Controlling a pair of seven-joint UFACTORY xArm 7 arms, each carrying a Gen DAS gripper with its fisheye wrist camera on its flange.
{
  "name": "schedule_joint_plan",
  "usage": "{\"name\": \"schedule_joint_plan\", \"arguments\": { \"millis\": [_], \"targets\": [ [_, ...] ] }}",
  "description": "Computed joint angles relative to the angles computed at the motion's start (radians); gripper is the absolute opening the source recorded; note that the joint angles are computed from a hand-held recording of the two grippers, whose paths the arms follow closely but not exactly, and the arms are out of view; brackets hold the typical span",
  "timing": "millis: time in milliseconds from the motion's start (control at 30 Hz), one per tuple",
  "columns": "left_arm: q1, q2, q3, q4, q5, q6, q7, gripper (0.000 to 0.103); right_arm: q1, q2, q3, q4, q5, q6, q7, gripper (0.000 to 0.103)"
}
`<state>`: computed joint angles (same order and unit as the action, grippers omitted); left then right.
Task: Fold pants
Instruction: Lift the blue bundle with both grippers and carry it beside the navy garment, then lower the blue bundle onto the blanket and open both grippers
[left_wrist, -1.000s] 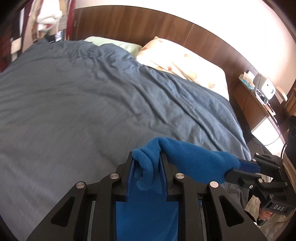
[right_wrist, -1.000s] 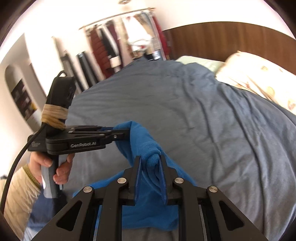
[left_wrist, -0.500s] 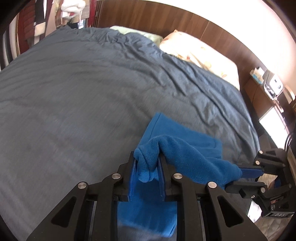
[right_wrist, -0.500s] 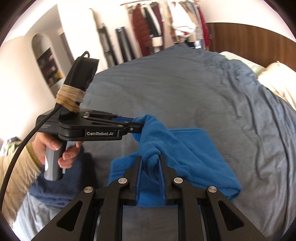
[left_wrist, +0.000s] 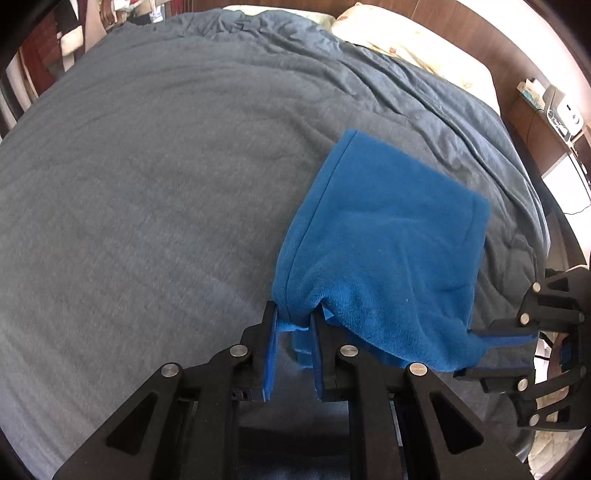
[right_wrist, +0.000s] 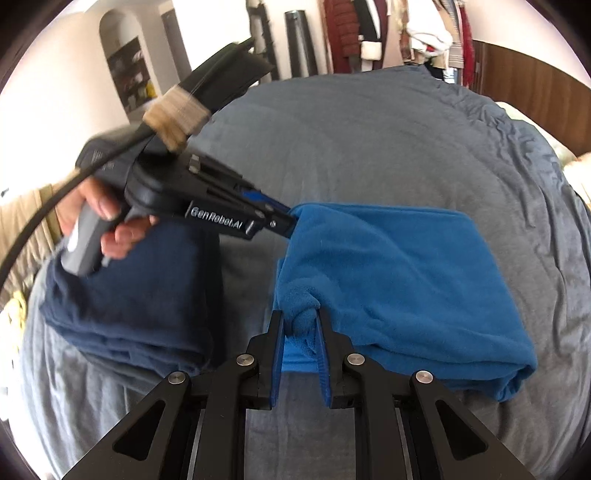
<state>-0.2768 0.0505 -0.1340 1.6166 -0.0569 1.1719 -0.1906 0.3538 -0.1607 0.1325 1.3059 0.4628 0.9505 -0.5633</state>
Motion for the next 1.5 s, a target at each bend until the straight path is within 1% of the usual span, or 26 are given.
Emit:
{"name": "schedule_joint_plan", "arguments": {
  "millis": [167,300,400,567,700,767,867,900,967,1000,1033,1067,1100,1133,1167,1233,1300,1333,1400,1433,1500],
  "targets": [
    [-0.009,0.014,-0.005,0.022,0.028,0.050,0.031,0.017,0.006,-0.013,0.003,-0.030,-0.016,0.016,-0.036,0.018],
    [-0.019,0.034,-0.009,0.060,0.051,0.108,0.071,0.017,0.005,-0.022,-0.004,-0.046,-0.016,0.054,-0.068,0.016],
    [-0.027,0.045,-0.010,0.079,0.071,0.134,0.091,0.017,0.002,-0.027,-0.009,-0.053,-0.014,0.071,-0.089,0.015],
    [-0.030,0.056,-0.004,0.094,0.095,0.171,0.112,0.017,-0.005,-0.012,-0.010,-0.041,-0.021,0.106,-0.093,0.013],
    [-0.025,0.058,0.003,0.091,0.088,0.164,0.078,0.019,-0.010,-0.002,-0.006,-0.032,-0.024,0.122,-0.090,0.011],
    [-0.029,0.057,0.004,0.094,0.112,0.183,0.042,0.028,-0.013,0.010,-0.005,-0.022,-0.026,0.139,-0.079,0.011],
    [-0.053,0.055,0.003,0.106,0.249,0.243,-0.027,0.027,-0.016,0.037,0.001,0.011,-0.048,0.171,-0.077,0.011],
    [-0.053,0.051,0.005,0.109,0.255,0.255,-0.046,0.027,-0.019,0.045,0.001,0.024,-0.052,0.191,-0.068,0.012],
    [-0.048,0.040,0.006,0.117,0.235,0.256,-0.095,0.027,-0.027,0.066,-0.001,0.054,-0.057,0.237,-0.050,0.012],
    [-0.054,0.035,0.002,0.125,0.251,0.256,-0.125,0.027,-0.032,0.072,-0.004,0.067,-0.047,0.254,-0.043,0.012],
    [-0.060,0.021,-0.002,0.119,0.266,0.230,-0.167,0.028,-0.036,0.072,-0.006,0.072,-0.034,0.261,-0.043,0.013],
    [-0.059,0.003,-0.003,0.106,0.252,0.190,-0.214,0.030,-0.038,0.068,-0.005,0.073,-0.027,0.261,-0.046,0.013],
    [-0.056,-0.012,-0.004,0.094,0.239,0.169,-0.236,0.031,-0.039,0.062,-0.005,0.070,-0.022,0.261,-0.059,0.013],
    [-0.055,-0.027,-0.008,0.080,0.237,0.131,-0.280,0.031,-0.039,0.057,-0.004,0.068,-0.016,0.267,-0.073,0.013],
    [-0.055,-0.036,-0.012,0.068,0.237,0.100,-0.315,0.033,-0.040,0.054,-0.009,0.068,0.001,0.288,-0.091,0.013],
    [-0.059,-0.027,-0.024,0.073,0.234,0.064,-0.341,0.033,-0.045,0.051,-0.016,0.077,0.028,0.347,-0.101,0.013],
    [-0.072,-0.004,-0.034,0.085,0.249,0.044,-0.352,0.033,-0.058,0.022,-0.033,0.065,0.090,0.357,-0.116,0.013],
    [-0.073,0.003,-0.033,0.085,0.238,0.037,-0.350,0.032,-0.063,0.004,-0.040,0.054,0.117,0.335,-0.126,0.013],
    [-0.072,0.012,-0.028,0.073,0.209,0.007,-0.365,0.032,-0.068,-0.027,-0.046,0.028,0.157,0.248,-0.138,0.013],
    [-0.068,0.014,-0.023,0.066,0.193,-0.011,-0.369,0.032,-0.069,-0.030,-0.045,0.025,0.162,0.207,-0.133,0.013],
    [-0.061,0.013,-0.016,0.043,0.166,-0.042,-0.386,0.032,-0.066,-0.005,-0.040,0.046,0.161,0.164,-0.111,0.013]
  ]
}}
